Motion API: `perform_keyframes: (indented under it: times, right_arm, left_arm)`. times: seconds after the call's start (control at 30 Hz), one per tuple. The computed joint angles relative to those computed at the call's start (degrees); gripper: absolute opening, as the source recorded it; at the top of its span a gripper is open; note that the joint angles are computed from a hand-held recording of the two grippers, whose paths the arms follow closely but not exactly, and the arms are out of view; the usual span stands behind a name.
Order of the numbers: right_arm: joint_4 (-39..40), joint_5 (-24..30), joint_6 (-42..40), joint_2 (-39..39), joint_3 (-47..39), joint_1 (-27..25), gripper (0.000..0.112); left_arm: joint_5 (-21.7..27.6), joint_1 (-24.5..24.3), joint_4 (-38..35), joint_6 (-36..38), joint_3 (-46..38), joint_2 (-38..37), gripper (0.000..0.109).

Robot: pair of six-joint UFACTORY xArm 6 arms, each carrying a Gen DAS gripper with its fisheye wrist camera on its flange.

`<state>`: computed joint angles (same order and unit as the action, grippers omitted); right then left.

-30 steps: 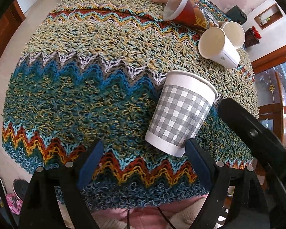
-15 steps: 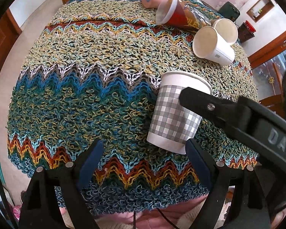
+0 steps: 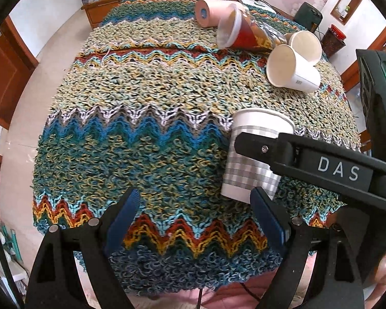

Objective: Flip cup upright

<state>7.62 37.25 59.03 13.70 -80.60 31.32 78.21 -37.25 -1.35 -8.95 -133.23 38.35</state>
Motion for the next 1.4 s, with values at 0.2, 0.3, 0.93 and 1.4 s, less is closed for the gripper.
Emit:
perform_keyframes:
  times: [0.2,0.3,0.93,1.4]
  right_arm:
    - [5.63,-1.67,-3.86,1.21,0.09,-0.23,0.069]
    - [6.59,-2.24,-4.90,1.70,-0.17,-0.18,0.067]
    - [-22.46,4.16,8.53,-0.40,-2.94,2.24,0.064]
    - [-48.28,11.37,22.83,-2.31,-1.91,5.71,0.064]
  left_arm:
    - [-0.32,0.17,0.17,-0.32,0.81,-0.12,0.089]
    - [-0.57,0.14,0.04,-0.38,0.80,-0.03,0.089]
    - [-0.89,0.66,-1.15,-0.43,0.54,0.64,0.089]
    - [-4.54,0.95,1.49,-2.22,4.93,-2.09,0.089]
